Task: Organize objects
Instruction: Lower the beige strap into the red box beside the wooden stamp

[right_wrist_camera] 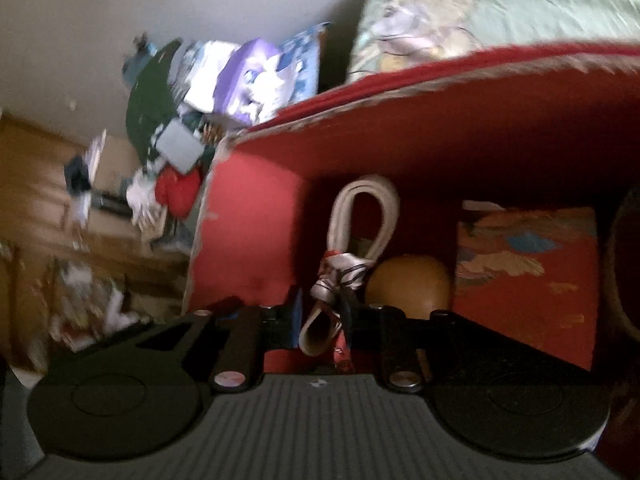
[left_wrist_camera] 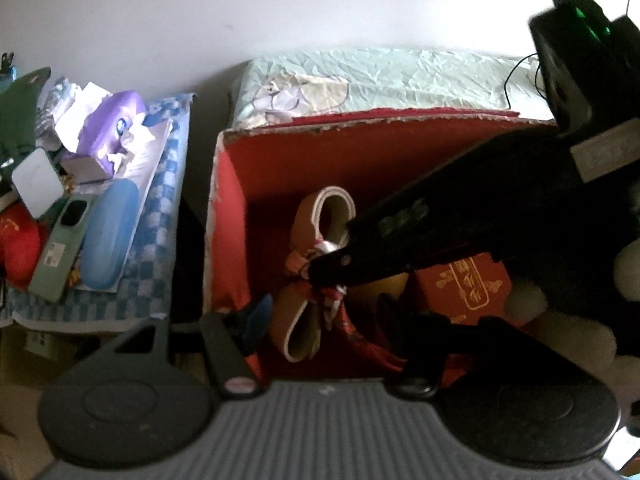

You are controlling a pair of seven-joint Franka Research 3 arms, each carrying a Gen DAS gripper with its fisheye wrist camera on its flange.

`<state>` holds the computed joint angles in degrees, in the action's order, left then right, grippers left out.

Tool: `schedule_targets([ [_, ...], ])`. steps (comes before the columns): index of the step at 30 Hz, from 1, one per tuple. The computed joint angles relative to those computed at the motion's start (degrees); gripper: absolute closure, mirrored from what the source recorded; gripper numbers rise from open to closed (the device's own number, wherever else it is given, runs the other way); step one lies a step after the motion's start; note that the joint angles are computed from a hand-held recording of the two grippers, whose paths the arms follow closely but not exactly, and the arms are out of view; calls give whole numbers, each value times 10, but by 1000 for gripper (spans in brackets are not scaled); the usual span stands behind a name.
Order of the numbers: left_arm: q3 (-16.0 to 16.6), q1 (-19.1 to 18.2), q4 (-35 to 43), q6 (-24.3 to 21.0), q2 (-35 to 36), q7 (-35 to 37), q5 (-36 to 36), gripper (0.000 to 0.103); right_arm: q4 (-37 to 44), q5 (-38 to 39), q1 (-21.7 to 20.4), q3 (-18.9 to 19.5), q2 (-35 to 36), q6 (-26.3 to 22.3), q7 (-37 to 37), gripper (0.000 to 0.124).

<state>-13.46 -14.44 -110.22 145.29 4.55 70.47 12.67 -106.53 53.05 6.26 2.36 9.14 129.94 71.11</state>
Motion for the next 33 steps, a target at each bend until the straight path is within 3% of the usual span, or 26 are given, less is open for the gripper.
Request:
schedule_targets([
  [4,1,-2,3,-3,3,-11,12,43,-18,15,-1,-3,-12,32,18,101],
  [10,1,-2,6,-1,7,-12,11,41,-1,-40,12,-2,0,66,54,96],
  [18,-1,-6,18,-5,20,-14,21,41,39,25,-13,15,34,-9,-52,98],
  [25,-1,-13,51,-3,50,-25,27,42,-5,20,-3,4,-6,60,-41,97],
  [30,-3,-18,89,-5,83,-26,32,42,-50,-126,15,-15,-42,135,39,96],
  [33,-1,-25,108,-8,101,-27,42,42,-79,-143,12,-19,-58,162,51,95],
])
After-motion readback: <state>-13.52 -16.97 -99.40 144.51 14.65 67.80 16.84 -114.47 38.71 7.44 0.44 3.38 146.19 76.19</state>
